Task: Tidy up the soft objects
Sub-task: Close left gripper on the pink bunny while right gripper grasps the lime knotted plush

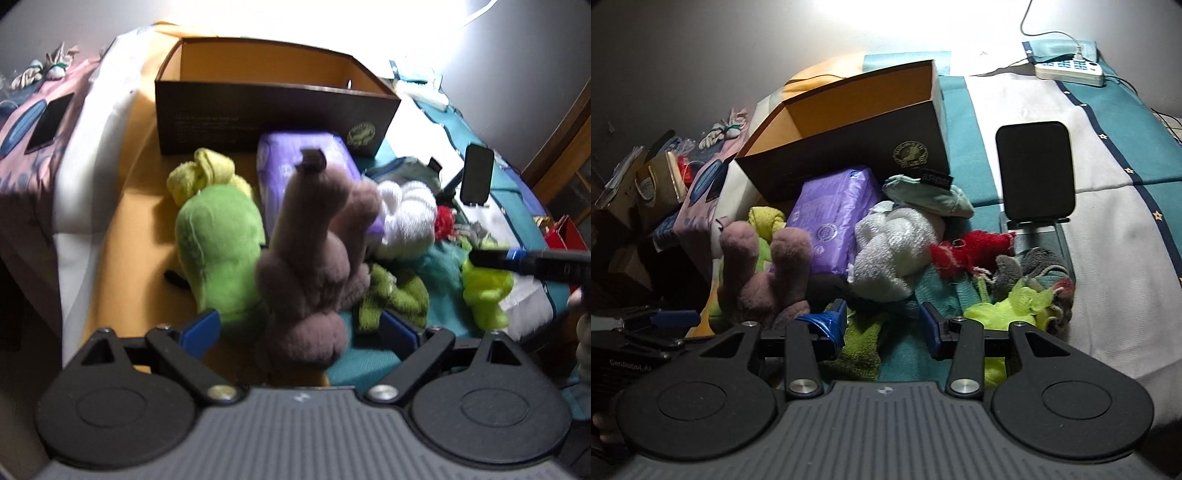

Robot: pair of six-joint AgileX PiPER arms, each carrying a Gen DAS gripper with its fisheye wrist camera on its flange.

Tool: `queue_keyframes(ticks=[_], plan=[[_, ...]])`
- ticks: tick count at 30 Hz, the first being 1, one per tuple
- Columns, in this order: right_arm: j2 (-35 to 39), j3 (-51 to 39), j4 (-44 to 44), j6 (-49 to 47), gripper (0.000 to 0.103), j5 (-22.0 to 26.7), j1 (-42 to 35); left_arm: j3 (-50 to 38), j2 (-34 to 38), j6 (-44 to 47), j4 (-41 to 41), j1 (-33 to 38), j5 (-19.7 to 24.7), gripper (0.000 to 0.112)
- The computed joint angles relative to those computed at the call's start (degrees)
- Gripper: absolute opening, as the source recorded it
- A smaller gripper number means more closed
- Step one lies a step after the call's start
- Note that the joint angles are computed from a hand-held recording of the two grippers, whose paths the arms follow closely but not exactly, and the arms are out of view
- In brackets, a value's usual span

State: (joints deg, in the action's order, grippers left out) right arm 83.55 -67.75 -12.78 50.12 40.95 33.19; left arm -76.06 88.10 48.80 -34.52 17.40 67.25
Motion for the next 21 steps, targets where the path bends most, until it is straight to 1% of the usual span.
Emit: queue_keyframes(ticks=[4, 6, 9, 11, 13, 16, 18, 21], plan=[[1.43, -1.72, 1.07, -2.25, 0.027, 0.82, 0.21, 0.64, -0.32, 1.7, -1.64, -1.84, -3.97, 0.092], [1.46, -1.63, 0.69, -1.89, 0.027, 0.51, 0.06, 0.88, -0.23, 3.6, -2.52, -2.83, -5.13, 0.092], [0.29, 0.03, -4.09, 3.36, 0.027, 0.1, 0.16, 1.23, 0.19, 5.66, -3.16, -4.57, -6.66, 0.092], [-1.62, 1.83, -6.55, 6.41, 0.027, 0.51, -0.52, 1.71, 0.31, 5.84, -2.51, -6.03, -8.47, 0.092], [-3.63, 3.65, -9.99, 9.89, 0.027, 2.35, -0.77, 2.35, 0.44, 6.48, -2.53, -7.23, -9.64, 0.092], [-6.26, 6.48, -13.41, 13.32, 0.028, 5.96, -1.36, 4.46, -0.31, 7.18, -1.36, -9.37, -13.4, 0.092], [-7.78, 8.83, -14.26, 15.3, 0.029, 7.35, -2.19, 5.66, -0.89, 6.92, -0.15, -10.65, -15.5, 0.092], [-9.69, 12.44, -11.28, 16.1, 0.029, 6.33, -4.48, 7.26, -2.32, 8.97, -1.03, -11.39, -16.74, 0.092]])
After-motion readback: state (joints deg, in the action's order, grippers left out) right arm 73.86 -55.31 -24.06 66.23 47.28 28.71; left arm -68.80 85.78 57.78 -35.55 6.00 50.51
